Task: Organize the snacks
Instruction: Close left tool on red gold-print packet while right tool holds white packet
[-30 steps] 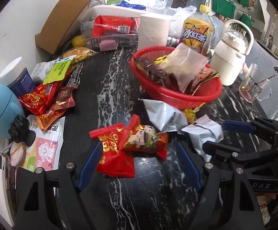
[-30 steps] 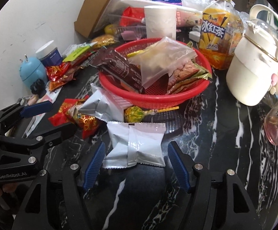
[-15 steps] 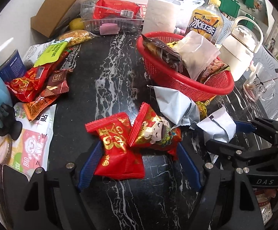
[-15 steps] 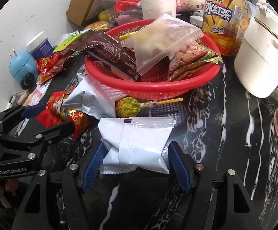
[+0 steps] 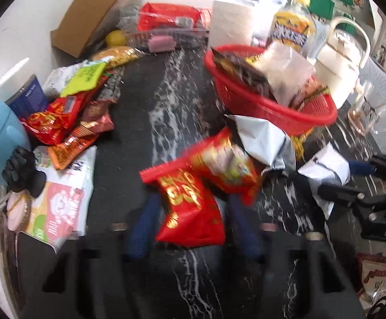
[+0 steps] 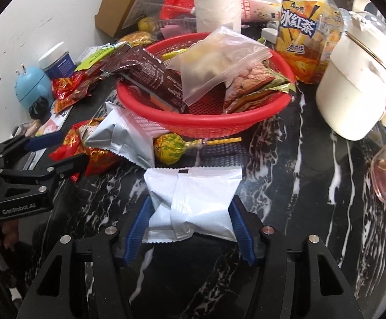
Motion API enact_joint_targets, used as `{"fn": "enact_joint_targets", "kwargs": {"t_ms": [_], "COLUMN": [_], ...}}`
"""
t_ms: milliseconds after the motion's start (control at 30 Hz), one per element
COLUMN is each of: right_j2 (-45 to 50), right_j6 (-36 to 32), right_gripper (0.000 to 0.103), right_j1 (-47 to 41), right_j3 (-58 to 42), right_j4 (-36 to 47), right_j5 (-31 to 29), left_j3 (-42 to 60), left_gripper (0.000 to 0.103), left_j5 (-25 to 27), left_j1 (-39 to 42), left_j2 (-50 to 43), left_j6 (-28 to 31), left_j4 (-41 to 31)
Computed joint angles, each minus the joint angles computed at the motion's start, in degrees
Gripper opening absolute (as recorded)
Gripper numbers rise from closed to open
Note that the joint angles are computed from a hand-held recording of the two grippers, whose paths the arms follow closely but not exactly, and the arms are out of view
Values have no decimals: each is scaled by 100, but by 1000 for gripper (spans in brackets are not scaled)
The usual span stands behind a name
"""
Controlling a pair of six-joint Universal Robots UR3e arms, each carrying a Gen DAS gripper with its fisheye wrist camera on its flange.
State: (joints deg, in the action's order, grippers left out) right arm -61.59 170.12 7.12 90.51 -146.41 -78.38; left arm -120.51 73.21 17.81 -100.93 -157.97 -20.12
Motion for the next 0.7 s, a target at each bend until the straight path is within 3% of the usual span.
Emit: {"fn": "enact_joint_targets", "kwargs": {"t_ms": [133, 700], "right_j2": [-114, -1066], "right_j6": [-91, -435], "right_gripper": [55, 54], "right_j1": [5, -387], "right_j3": [172, 1605], "right_j4": [-93, -538], "right_j5": [5, 224], "left_j3": [-156, -1112], "left_gripper": [42, 41], "left_j5": [65, -663], "left_j1": [-71, 106], "left_j2": [81, 1569], "left_j6": [69, 621], "left_j4": [170, -1002]}}
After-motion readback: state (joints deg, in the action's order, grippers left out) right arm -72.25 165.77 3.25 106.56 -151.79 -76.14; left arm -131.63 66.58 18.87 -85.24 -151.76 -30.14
